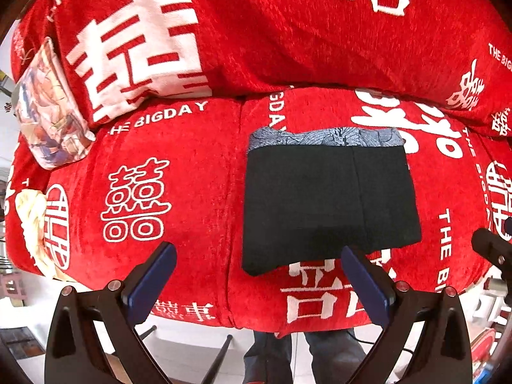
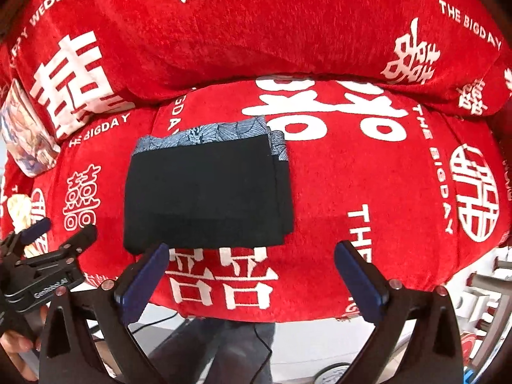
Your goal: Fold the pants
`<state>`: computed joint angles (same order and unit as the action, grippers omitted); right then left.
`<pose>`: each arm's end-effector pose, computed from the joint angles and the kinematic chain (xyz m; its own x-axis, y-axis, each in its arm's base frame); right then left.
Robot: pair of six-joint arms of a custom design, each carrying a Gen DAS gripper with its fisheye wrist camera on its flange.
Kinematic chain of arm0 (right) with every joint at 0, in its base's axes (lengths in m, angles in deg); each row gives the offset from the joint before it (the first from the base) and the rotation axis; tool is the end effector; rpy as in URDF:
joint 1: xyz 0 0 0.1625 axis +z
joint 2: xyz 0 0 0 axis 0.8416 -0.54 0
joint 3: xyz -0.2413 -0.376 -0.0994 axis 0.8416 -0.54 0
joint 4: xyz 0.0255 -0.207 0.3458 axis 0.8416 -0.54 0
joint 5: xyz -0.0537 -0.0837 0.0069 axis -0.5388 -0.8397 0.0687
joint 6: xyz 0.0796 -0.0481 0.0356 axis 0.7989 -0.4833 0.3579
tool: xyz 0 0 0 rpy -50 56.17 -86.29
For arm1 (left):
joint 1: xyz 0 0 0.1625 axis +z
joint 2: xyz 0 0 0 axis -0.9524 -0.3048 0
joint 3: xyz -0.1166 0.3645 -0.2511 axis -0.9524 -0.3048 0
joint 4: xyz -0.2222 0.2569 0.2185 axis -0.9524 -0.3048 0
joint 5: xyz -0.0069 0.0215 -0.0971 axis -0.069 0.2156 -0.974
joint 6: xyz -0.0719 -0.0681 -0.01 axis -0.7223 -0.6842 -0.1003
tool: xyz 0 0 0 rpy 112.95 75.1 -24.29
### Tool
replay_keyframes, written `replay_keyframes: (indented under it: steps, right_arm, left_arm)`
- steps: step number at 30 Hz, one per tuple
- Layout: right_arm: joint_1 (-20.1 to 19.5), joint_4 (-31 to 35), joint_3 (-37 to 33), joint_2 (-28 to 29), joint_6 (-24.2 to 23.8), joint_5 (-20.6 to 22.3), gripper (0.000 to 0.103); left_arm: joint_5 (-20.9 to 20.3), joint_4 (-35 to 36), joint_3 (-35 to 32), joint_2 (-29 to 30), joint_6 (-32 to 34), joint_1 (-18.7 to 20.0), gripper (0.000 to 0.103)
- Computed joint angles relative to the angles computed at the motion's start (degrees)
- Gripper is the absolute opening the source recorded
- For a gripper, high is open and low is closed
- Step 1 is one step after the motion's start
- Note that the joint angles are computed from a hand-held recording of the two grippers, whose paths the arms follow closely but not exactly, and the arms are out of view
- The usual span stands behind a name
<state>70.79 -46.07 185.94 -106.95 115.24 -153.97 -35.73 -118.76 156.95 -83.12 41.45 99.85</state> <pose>0.2901 -0.2640 0.4154 -0.5245 0.7162 0.4604 0.3936 0.6835 -0.6148 -0.4750 -0.4513 0.1458 -0.4677 0.6727 -0.5733 0.6179 0.7126 0.3321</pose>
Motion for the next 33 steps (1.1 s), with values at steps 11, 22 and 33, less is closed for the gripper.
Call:
replay_keyframes:
  steps: [11,22,33]
  right_arm:
    - [5.02,12.04,-6.62,5.48,15.60,0.04,0.103]
    - [8.88,15.99,-9.64,8.90,22.18,2.22,0.103]
    - [8.77,20.64,-12.08,8.29,18.16,0.67,0.103]
  left_arm:
    - [-0.81,-1.38,2.35,-4.16,3.36,-0.37,0.103]
    - [-1.19,-1.67,2.58,-7.00,6.36,-1.46,0.103]
    - [-0.87,-0.50,0.15,-4.14,1.06,-3.73,0.103]
